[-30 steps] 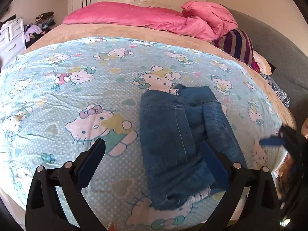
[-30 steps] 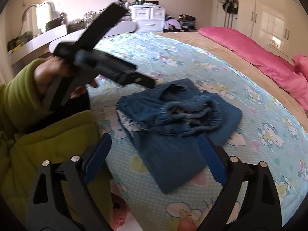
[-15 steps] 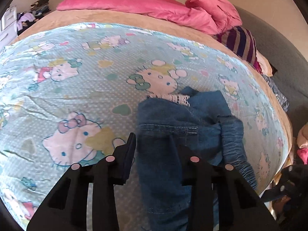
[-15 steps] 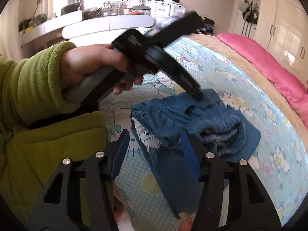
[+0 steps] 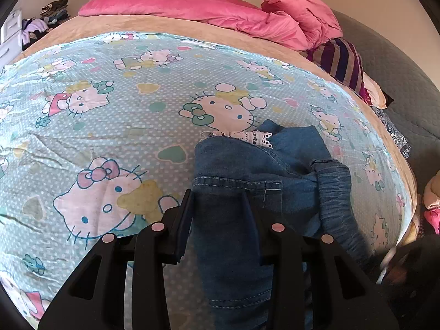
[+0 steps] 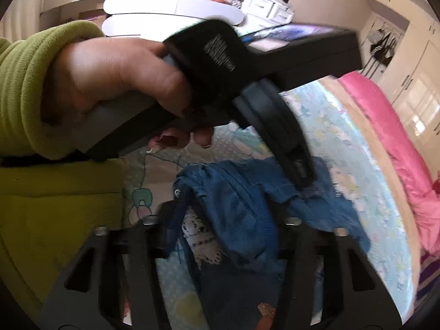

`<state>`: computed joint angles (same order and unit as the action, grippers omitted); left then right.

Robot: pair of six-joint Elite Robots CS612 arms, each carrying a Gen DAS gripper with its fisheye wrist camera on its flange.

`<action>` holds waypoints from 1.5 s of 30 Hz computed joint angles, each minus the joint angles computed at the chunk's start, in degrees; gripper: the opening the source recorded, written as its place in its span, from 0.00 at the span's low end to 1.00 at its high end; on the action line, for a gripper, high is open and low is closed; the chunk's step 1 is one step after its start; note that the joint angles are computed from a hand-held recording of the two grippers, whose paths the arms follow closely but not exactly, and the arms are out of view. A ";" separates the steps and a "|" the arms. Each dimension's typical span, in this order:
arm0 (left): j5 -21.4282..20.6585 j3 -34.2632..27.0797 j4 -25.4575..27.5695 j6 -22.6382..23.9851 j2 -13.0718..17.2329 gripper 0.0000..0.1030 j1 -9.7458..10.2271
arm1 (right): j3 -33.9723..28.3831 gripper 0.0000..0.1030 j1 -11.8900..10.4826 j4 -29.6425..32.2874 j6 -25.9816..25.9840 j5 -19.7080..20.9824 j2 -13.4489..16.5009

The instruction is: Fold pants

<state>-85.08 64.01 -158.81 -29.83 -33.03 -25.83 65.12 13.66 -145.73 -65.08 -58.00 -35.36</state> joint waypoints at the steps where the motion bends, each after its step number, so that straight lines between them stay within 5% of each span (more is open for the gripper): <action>1: -0.07 0.02 -0.02 -0.03 -0.01 0.33 0.01 | -0.30 0.06 -0.19 3.42 -0.50 1.10 -0.32; 4: -0.57 0.16 -0.60 -0.18 -0.06 0.34 0.13 | 1.52 0.01 -1.00 8.11 -3.56 3.96 -2.32; 7: -0.77 0.23 -1.32 -0.34 -0.02 0.34 0.11 | 3.44 0.01 -1.05 5.42 -3.29 1.28 -2.75; 19: 0.32 1.27 -2.09 -0.30 -0.50 0.41 -0.23 | 5.40 0.07 -2.29 4.70 2.54 4.27 -3.91; 24: 0.82 2.08 -2.85 -0.10 -1.05 0.41 -0.51 | 7.20 0.18 -3.25 2.54 4.27 6.24 -5.56; 28: 1.55 2.83 -3.61 0.31 -1.55 0.46 -0.78 | 7.43 0.42 -4.22 2.24 7.70 7.23 -6.32; 33: 3.35 4.15 -4.44 0.89 -2.48 0.46 -1.22 | 6.53 0.45 -5.22 -2.03 13.15 7.35 -5.41; 35: 3.54 4.63 -4.93 0.95 -2.82 0.49 -1.31 | 6.70 0.55 -5.41 -4.55 16.19 7.06 -5.30; 41: 5.84 5.75 -5.54 2.11 -3.75 0.54 -1.94 | 4.21 0.64 -5.77 -9.33 24.44 5.45 -3.33; 45: 7.75 6.32 -5.58 2.84 -4.22 0.64 -2.35 | 2.71 0.70 -5.89 -11.35 30.16 3.80 -2.18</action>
